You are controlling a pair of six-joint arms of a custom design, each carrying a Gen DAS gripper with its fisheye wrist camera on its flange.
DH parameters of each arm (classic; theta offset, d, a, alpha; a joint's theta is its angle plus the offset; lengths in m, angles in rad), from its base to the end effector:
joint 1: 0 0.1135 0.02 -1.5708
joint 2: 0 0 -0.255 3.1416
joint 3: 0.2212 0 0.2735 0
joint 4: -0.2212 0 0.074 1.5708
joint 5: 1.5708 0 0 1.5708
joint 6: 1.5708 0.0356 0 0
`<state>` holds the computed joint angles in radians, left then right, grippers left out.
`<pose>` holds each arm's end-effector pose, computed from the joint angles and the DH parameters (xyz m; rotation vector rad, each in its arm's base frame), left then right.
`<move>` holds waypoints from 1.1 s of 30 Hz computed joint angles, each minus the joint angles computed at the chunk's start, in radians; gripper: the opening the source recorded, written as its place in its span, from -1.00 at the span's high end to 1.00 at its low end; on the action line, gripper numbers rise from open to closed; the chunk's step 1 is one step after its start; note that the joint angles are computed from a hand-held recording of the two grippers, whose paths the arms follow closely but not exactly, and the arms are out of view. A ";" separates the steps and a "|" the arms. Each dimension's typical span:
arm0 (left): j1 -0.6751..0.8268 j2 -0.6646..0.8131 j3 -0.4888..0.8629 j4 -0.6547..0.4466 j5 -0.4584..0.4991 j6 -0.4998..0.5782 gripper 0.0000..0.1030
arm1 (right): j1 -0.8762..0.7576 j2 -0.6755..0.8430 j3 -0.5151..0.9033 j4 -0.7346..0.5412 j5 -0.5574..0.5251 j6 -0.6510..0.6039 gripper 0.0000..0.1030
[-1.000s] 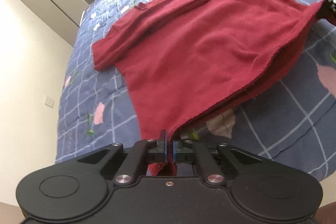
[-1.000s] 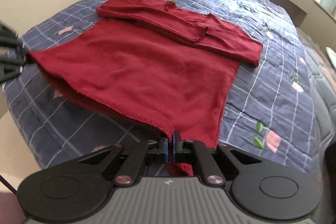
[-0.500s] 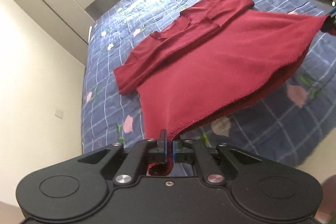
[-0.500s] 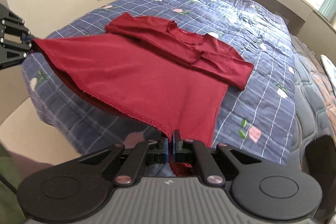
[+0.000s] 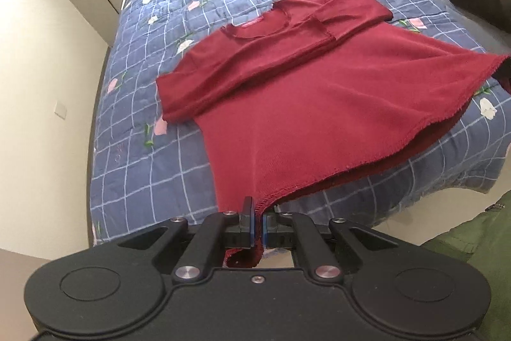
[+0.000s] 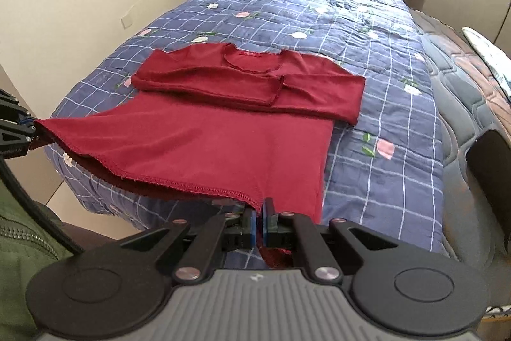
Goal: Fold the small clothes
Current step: 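Lift the hem with both grippers and fold it over toward the collar, release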
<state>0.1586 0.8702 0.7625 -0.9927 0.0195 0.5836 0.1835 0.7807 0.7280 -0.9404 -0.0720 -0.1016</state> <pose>0.1749 0.0273 0.2417 0.5732 2.6268 0.2092 0.1650 0.0332 0.2471 -0.3915 2.5347 0.1235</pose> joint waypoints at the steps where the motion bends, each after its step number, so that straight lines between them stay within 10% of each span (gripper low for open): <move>1: 0.005 0.020 0.011 0.001 0.000 -0.005 0.92 | 0.000 0.007 0.003 0.008 0.001 -0.002 0.92; 18: -0.012 0.455 0.278 0.128 -0.003 -0.136 0.91 | -0.036 0.525 0.288 0.255 0.012 -0.038 0.91; 33: -0.030 1.333 1.309 -0.021 0.054 -0.130 0.91 | -0.065 1.475 1.393 0.053 0.048 -0.207 0.90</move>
